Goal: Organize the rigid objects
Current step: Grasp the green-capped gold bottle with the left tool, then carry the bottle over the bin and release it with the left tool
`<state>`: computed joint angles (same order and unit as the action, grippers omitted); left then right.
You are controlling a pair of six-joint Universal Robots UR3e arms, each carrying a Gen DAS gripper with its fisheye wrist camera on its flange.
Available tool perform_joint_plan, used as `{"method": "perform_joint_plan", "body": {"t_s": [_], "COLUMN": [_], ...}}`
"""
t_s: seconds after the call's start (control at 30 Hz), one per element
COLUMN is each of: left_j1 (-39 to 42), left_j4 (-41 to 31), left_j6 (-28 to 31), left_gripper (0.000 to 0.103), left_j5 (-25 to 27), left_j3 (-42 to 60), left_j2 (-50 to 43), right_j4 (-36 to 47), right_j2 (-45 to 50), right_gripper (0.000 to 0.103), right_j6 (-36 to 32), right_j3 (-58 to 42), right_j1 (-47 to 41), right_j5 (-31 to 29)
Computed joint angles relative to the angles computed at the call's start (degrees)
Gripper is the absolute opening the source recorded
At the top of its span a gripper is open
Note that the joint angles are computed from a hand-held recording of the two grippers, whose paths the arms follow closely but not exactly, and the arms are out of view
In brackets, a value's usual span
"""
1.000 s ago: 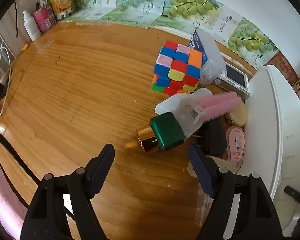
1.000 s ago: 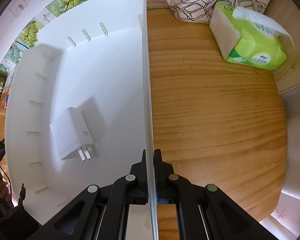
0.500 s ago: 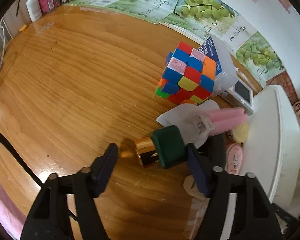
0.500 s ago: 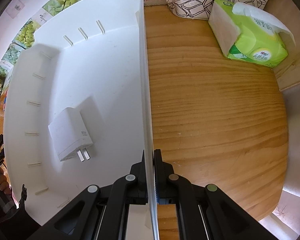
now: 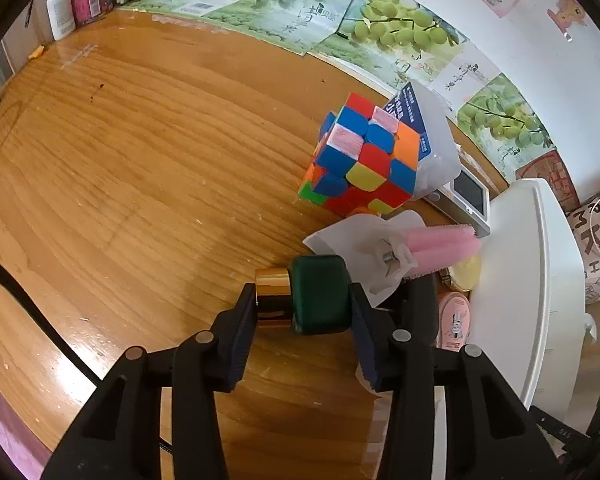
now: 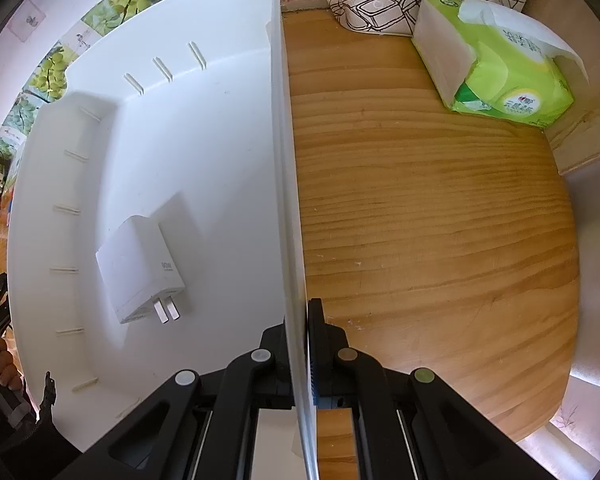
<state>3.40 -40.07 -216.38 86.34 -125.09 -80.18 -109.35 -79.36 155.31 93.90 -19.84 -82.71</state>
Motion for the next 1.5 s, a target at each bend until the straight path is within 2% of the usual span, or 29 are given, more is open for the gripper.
{"method": "perform_joint_plan", "body": {"t_s": [0.1,0.23,0.4,0.57,0.77,0.97,1.5], "left_j1": [0.54,-0.58,-1.39,-3.20,-6.32,-12.75,-25.64], "left_j4": [0.58,1.84,7.88,11.37,13.64,15.82,12.61], "left_j6": [-0.16,-0.83,-1.39,-1.91,0.35,3.52,12.05], "left_gripper": [0.047,0.047,0.047,0.047,0.047,0.047,0.047], "left_j5": [-0.56,1.22,1.98,4.09,6.14,8.40,3.04], "left_j3": [-1.34,-1.81,-4.81,-4.08,-0.86,5.48,22.18], "left_j2": [1.70,3.54,9.73,12.14,12.51,7.06,-8.78], "right_j4": [-0.10,0.68,-0.41,-0.94,-1.67,-2.04,-2.23], "right_j2": [-0.25,-0.35,-0.83,-0.94,-0.51,-0.50,-2.06], "right_gripper": [0.004,0.004,0.004,0.004,0.004,0.004,0.004], "right_j6": [-0.52,-0.77,-1.04,-0.96,-1.02,-0.97,-1.72], "right_j3": [0.43,0.02,1.30,2.14,2.40,2.68,4.35], "right_j1": [-0.43,-0.76,-0.58,-0.27,0.23,0.40,-0.79], "right_j5": [0.22,0.41,0.29,0.11,-0.11,-0.21,0.58]}}
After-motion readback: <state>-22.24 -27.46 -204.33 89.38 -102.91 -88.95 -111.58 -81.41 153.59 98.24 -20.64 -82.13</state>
